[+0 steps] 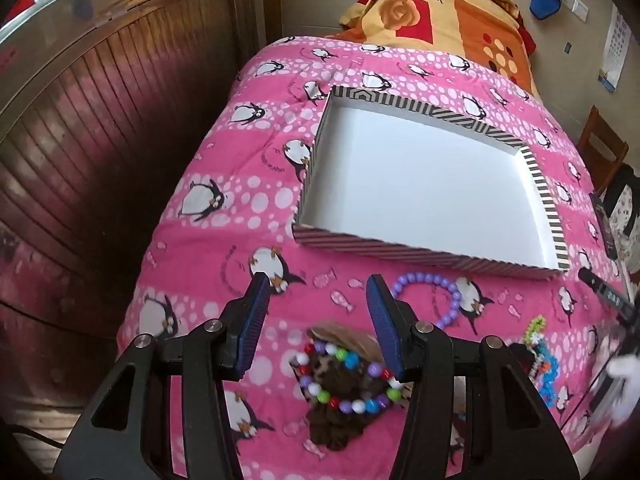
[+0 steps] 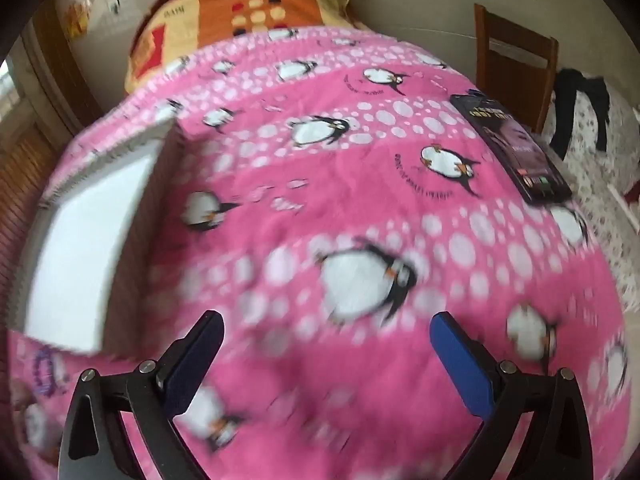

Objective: Organize jewelry
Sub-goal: 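Move both tools toward the jewelry pile beside the striped tray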

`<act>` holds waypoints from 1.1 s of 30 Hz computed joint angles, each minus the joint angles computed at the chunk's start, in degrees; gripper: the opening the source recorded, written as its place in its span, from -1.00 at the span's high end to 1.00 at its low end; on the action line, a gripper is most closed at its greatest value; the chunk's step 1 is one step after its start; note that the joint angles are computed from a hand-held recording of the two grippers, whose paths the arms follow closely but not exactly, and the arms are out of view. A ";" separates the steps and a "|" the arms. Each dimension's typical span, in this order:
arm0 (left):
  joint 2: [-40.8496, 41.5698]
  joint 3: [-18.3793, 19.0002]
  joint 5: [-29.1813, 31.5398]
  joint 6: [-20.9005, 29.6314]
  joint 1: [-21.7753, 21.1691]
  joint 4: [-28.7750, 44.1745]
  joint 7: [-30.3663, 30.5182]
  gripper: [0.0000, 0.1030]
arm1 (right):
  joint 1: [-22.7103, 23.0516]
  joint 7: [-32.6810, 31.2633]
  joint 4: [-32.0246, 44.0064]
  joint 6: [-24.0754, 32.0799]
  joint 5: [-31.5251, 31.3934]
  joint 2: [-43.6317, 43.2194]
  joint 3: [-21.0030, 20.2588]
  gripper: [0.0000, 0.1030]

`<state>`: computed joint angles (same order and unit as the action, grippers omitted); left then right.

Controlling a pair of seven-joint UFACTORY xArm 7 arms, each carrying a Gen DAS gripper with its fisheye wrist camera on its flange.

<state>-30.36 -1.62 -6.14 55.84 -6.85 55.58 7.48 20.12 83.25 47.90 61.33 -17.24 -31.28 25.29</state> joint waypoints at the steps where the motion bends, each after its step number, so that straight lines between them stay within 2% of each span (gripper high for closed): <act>1: -0.60 -0.04 -0.18 0.34 -0.08 -0.32 -0.20 0.03 | 0.08 0.26 1.29 0.66 -0.20 0.53 0.78 -0.99; 6: -4.14 -0.42 -1.06 1.79 -0.92 -1.93 -1.10 0.03 | 1.65 1.60 11.32 4.36 -4.04 5.10 6.33 -0.99; 10: -6.93 0.20 -2.63 2.98 -1.97 -2.79 -0.77 0.03 | 2.76 4.96 20.34 8.64 -10.14 10.57 11.10 -0.99; 19: -12.57 1.22 -3.49 3.98 -2.12 -4.74 -0.27 0.03 | 9.72 4.98 30.60 13.63 -15.96 18.43 11.80 -0.99; 28: -15.98 1.34 -2.56 4.96 -0.88 -6.34 -0.45 0.03 | 16.09 8.14 33.87 16.69 -19.21 21.40 8.79 -0.99; 33: -17.30 1.47 -2.60 5.09 -0.83 -7.03 -0.64 0.03 | 18.77 7.72 33.91 16.93 -18.58 21.75 6.23 -0.99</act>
